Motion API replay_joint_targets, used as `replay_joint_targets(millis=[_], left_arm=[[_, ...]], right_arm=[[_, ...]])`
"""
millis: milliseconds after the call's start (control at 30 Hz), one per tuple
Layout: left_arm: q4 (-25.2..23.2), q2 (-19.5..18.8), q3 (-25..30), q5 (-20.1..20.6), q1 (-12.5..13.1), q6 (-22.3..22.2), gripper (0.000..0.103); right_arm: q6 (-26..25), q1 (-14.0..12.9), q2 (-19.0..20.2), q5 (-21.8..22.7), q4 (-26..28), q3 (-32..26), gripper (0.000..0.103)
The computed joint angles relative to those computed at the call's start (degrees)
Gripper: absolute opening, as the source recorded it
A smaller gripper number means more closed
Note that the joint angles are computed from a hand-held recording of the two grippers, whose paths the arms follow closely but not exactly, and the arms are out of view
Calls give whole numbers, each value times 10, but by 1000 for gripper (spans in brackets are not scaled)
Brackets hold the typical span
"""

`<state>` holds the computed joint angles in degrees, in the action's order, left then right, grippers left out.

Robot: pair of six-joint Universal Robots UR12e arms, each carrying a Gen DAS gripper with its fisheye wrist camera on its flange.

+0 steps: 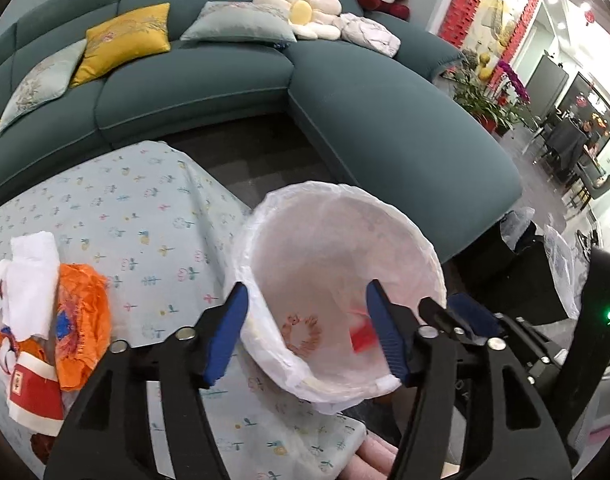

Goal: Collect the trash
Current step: 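Carry the pink scrunchie and red envelope into the wastebasket and release both, then grasp the dark red velvet scrunchie with the left tool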

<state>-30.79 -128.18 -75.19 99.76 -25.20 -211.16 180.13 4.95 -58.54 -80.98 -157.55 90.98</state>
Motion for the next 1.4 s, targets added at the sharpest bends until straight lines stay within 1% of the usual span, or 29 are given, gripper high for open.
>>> replay_joint_targets(millis=[100,200,267,333,400,500,567,900,1133,1167,1200,1267,1400], left_arm=[[6,10,-14,14,1,-1,61],[18,27,-39,21,3,-15,61],[27,40,-59,26,3,-23,62],[30,54,-79,36,3,-34,63],[33,67,-99,45,4,-45,68],[33,90,-133,54,6,-64,69],[31,106,-155,63,7,-76,72],[33,184,-265,98,24,-122,74],[25,227,-327,101,42,-137,75],[25,232,-334,99,44,-138,76],[25,237,-342,97,46,-136,79],[15,245,-356,94,50,-135,83],[7,256,-384,82,60,-139,83]], right_arm=[[-7,4,-4,-3,-6,2,40],[-10,8,-12,-2,-13,10,41],[-10,11,-20,0,-19,18,45],[-13,16,-28,3,-25,27,46],[-19,22,-36,3,-26,36,46],[-23,32,-49,7,-28,52,48],[-26,39,-57,12,-28,61,50],[-41,77,-81,25,-21,86,50],[-53,102,-92,27,-17,97,50],[-53,106,-94,27,-16,99,50],[-53,109,-94,27,-15,99,50],[-54,116,-95,27,-12,101,50],[-55,129,-95,28,-5,102,50]])
